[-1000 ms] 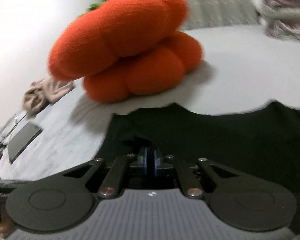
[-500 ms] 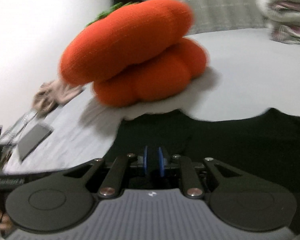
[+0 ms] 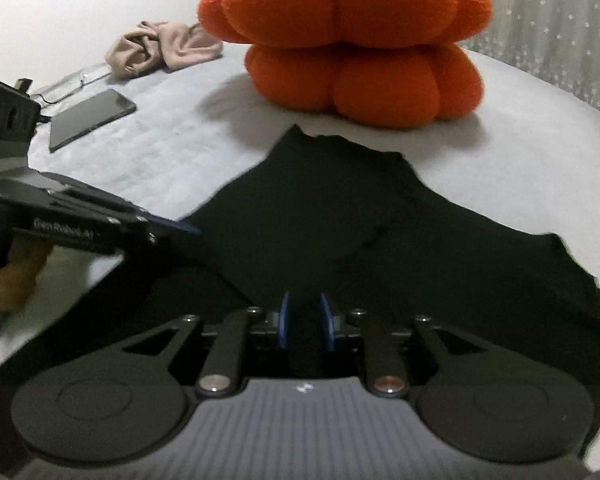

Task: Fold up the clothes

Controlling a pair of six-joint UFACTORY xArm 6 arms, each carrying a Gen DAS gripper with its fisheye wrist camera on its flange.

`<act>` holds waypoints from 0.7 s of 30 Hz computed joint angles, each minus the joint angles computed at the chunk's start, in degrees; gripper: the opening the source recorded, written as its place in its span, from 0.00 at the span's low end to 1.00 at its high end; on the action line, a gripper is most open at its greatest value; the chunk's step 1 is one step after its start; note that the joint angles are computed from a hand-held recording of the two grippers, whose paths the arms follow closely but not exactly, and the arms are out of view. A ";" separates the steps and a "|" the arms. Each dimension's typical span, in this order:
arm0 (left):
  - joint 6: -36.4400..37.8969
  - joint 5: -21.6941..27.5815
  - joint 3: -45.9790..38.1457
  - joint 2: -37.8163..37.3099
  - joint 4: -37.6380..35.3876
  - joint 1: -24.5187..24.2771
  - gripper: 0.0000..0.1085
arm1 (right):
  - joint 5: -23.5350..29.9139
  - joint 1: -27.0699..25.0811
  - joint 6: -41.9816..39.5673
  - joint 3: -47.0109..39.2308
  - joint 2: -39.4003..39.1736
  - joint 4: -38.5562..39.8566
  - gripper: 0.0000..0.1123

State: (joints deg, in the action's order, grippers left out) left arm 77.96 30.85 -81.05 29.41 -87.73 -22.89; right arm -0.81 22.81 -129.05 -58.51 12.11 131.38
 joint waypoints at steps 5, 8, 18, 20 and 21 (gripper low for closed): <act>2.74 3.57 0.42 -0.61 -4.29 0.98 0.03 | 6.99 -3.12 -2.72 4.35 -5.12 5.27 0.21; 3.84 5.15 0.55 -0.79 -5.57 1.16 0.04 | 11.12 -3.56 -2.84 4.08 -4.53 7.41 0.22; -0.86 -0.54 -1.11 0.91 1.09 -1.19 0.07 | 4.81 -0.69 9.26 -0.24 1.15 -3.34 0.26; -0.81 -0.78 -1.23 1.03 1.26 -1.28 0.07 | 3.96 -0.54 6.13 -0.67 0.68 -0.52 0.28; -0.83 -0.88 -1.24 1.05 1.34 -1.31 0.07 | 3.44 -0.52 4.40 -0.99 0.34 1.34 0.28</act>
State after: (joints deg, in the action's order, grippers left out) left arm 77.13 29.97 -82.29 30.46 -86.39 -24.20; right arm 2.63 22.28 -124.65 -59.50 12.46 132.72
